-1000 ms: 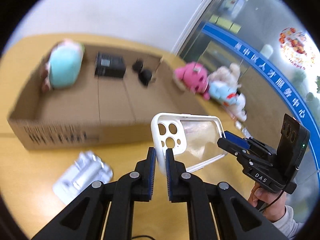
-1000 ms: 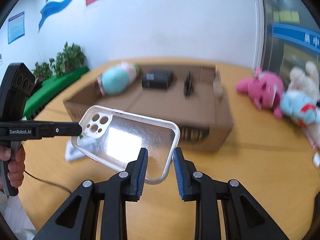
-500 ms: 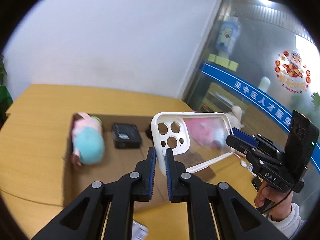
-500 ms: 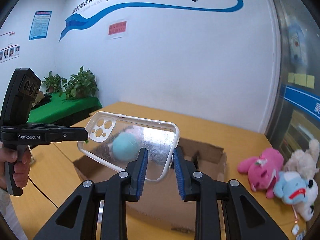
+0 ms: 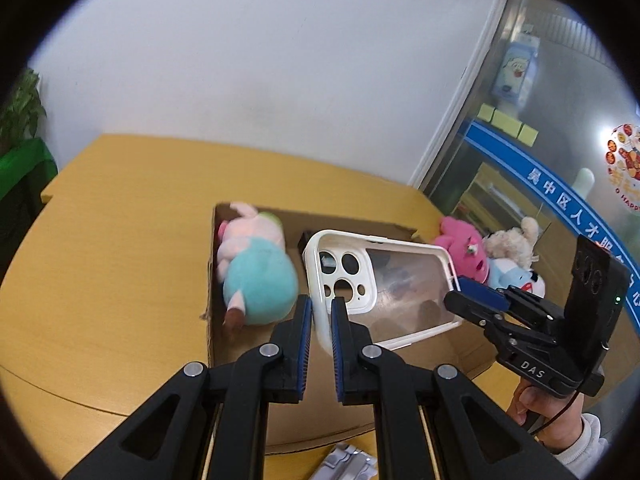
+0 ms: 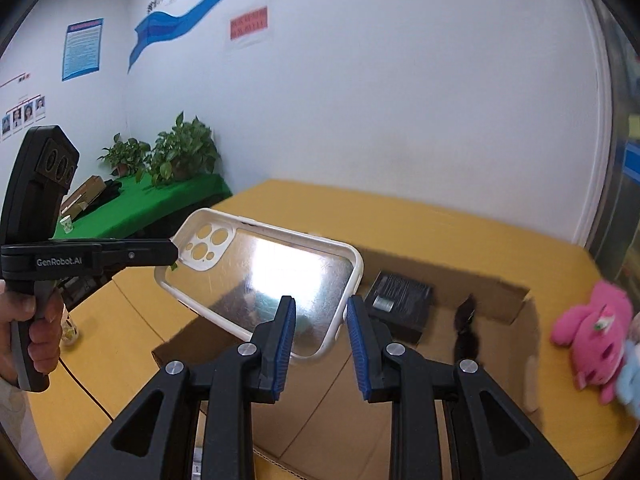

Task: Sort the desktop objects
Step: 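Grasp the phone case with both grippers and lift it over the box, then lower the phone case into the box and open both grippers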

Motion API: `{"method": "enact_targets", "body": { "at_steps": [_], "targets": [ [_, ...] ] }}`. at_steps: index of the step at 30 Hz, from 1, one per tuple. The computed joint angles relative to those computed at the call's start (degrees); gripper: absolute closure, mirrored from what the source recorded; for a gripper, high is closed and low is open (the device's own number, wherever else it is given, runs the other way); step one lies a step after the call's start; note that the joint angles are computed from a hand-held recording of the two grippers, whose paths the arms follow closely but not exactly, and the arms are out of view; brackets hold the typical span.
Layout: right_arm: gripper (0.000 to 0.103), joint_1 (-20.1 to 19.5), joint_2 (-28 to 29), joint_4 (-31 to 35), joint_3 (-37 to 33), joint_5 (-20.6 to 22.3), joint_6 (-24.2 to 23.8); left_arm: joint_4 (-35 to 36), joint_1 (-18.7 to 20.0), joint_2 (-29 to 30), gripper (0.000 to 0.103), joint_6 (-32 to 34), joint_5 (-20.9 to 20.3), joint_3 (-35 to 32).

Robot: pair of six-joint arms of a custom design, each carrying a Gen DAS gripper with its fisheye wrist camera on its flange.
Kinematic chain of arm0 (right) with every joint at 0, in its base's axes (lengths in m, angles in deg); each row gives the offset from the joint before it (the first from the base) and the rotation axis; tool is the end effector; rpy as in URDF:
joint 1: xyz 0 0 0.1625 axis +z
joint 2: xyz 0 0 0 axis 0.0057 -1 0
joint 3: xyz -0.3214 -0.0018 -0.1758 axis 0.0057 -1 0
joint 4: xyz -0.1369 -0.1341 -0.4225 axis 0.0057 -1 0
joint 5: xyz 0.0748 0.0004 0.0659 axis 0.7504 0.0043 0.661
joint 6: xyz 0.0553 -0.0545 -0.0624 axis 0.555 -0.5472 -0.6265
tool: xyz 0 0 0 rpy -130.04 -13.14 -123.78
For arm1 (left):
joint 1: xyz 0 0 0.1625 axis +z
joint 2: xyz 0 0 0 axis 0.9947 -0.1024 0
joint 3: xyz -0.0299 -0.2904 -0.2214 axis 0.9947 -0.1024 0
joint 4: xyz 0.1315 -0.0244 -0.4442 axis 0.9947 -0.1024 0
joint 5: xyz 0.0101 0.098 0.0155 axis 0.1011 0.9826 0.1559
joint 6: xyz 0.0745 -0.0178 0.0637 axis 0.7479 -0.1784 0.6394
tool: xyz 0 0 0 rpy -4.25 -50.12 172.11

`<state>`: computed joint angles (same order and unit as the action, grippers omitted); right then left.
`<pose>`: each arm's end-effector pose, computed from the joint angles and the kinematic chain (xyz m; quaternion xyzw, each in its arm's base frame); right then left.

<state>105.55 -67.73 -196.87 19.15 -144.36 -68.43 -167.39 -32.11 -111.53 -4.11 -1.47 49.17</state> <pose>0.3574 -0.7551 0.1668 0.5591 -0.8022 0.2036 0.0489 -0.2157 -0.6134 0.3337 0.0518 0.8659 -0.4504 0.2114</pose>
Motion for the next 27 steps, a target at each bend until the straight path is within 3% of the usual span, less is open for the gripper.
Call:
{"method": "enact_targets", "body": {
  "at_steps": [12, 16, 27],
  "targets": [
    [0.076, -3.12, 11.59, 14.56, -12.56, -5.81, 8.43, 22.96, 4.91, 4.01, 0.094, -13.49, 1.17, -5.09],
    [0.075, -3.44, 14.29, 20.12, -16.73, -7.52, 10.52, 35.87, 5.46, 5.33, 0.094, -19.28, 2.53, -8.16],
    [0.074, -2.26, 22.47, 33.92, -30.01, -14.61, 16.69, 61.1, 6.6, 11.46, 0.094, -28.85, 3.28, -18.48]
  ]
}}
